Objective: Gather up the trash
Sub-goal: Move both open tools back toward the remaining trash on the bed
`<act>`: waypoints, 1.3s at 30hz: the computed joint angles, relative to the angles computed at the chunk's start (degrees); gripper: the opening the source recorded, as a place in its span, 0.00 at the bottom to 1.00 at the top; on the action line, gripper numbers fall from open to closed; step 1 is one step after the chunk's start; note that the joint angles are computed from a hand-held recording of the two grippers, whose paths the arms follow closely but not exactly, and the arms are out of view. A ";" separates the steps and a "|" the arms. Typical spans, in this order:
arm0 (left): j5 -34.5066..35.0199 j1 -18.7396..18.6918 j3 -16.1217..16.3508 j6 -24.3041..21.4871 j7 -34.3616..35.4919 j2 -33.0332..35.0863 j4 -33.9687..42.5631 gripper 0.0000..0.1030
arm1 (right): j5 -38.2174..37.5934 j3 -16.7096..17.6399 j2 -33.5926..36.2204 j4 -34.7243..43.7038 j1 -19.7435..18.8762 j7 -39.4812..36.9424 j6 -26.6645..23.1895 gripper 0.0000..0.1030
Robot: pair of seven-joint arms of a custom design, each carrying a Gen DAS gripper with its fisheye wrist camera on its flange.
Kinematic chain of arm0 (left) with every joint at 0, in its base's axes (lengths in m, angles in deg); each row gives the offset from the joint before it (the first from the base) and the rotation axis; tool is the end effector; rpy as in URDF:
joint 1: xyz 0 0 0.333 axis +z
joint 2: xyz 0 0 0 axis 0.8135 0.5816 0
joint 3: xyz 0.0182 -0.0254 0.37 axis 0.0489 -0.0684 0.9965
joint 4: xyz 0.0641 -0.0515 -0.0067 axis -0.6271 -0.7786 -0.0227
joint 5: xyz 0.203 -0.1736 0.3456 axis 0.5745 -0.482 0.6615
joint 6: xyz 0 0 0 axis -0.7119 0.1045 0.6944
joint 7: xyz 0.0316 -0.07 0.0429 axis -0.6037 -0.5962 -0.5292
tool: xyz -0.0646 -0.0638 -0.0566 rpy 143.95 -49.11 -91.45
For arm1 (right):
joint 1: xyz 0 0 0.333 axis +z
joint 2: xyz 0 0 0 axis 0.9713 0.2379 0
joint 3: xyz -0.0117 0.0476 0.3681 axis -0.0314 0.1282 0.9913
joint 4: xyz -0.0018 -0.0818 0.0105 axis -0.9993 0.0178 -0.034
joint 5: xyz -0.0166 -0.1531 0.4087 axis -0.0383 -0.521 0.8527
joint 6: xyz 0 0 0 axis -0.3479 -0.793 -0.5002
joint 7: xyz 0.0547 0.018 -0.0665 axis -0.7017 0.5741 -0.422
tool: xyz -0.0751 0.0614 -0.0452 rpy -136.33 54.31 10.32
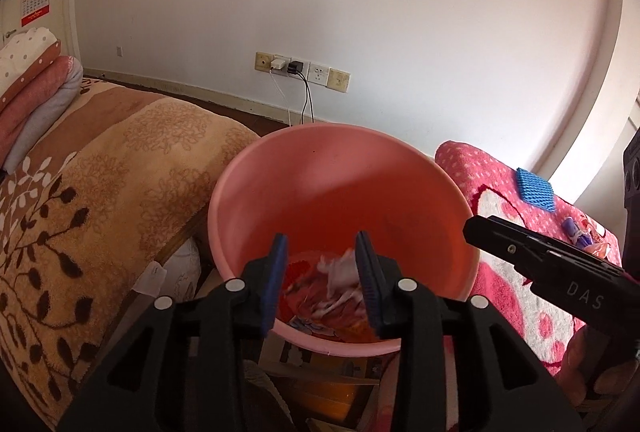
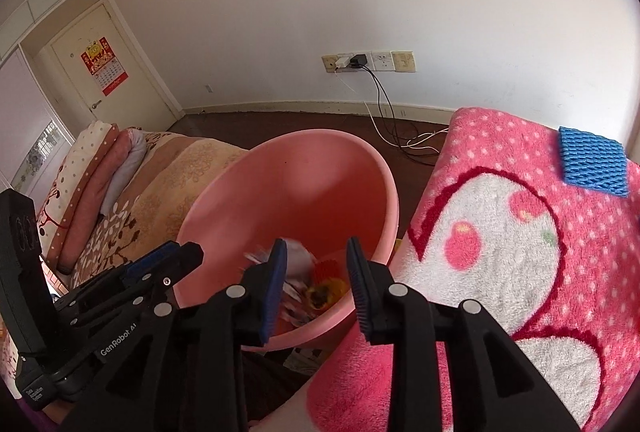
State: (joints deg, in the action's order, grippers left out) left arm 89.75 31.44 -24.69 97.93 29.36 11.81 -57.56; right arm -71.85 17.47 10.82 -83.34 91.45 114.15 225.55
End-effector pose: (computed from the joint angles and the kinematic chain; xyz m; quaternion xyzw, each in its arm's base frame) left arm 0.6229 -0.3964 0.5241 -0.5594 0.7278 -0.3566 0.1737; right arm 0.6079 0.1978 0.5153 -0.5761 0.7025 -0.1548 0.3882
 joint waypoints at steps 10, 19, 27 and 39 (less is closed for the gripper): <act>-6.21 1.67 -3.16 3.23 6.81 -1.06 -1.82 0.35 | -33.13 1.55 -7.29 -5.37 -5.21 27.77 0.69 0.33; -6.11 0.34 -3.01 6.20 7.61 -3.06 -4.42 0.35 | -48.92 9.68 -19.03 -14.02 -15.40 42.36 -1.01 0.39; -18.12 4.32 -9.89 9.94 17.72 -4.96 -8.83 0.35 | -46.96 18.01 -39.33 -28.88 -22.85 46.07 -10.83 0.59; -34.27 6.05 -17.42 9.72 38.09 -5.81 -13.11 0.35 | -36.64 18.60 -51.87 -40.47 -17.78 48.90 -25.01 0.59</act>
